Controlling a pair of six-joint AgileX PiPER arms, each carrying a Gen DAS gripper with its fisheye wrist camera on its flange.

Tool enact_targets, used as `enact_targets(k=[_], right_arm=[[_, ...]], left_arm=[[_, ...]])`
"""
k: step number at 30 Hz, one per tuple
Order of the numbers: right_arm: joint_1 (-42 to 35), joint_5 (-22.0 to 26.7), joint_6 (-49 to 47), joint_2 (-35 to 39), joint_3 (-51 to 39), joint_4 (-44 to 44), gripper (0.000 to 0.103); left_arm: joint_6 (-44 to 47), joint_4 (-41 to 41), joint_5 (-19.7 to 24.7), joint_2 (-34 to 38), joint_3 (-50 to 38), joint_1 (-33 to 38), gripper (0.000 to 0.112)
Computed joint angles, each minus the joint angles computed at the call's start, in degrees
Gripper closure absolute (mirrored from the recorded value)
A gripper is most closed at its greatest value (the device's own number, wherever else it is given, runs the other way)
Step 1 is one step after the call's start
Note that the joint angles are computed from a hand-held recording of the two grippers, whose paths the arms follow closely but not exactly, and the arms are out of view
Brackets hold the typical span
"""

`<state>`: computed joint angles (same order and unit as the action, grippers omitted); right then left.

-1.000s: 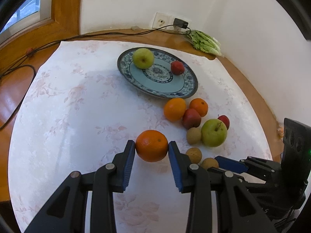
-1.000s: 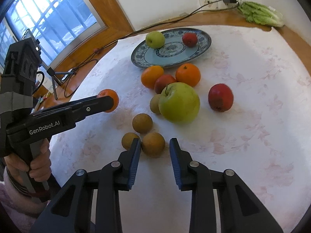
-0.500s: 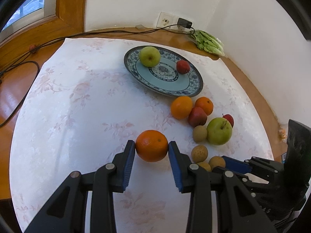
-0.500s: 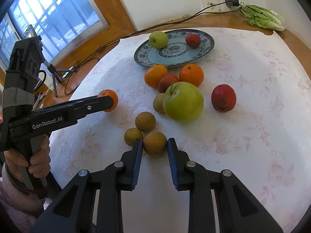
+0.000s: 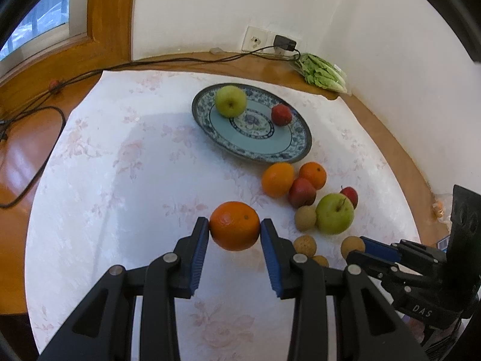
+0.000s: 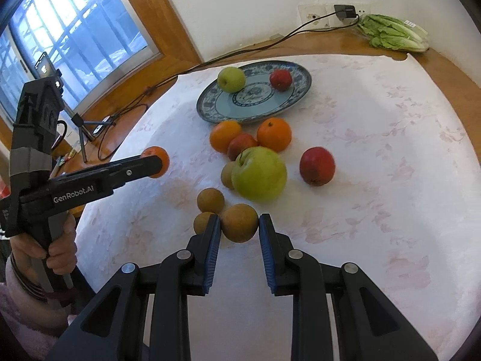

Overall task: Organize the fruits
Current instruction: 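Grasp a small brown pear with the right tool while the left tool holds the orange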

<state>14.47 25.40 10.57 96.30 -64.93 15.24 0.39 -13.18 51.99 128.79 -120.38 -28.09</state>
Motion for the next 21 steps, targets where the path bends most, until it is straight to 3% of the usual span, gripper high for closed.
enact_targets(k=[14,21], right_arm=[[-0.91,1.95,8.11,-2.4,-1.92,-11.05,0.076],[-0.85,3.33,11.3,-4.23,-2.89,-16.55,0.076]], left_arm=[[-1.17,2.74,7.36,5.57,-16.02,-1.23,0.075],[-1.57,3.42,14.78,12.04,-30.98,-1.5,0.075]])
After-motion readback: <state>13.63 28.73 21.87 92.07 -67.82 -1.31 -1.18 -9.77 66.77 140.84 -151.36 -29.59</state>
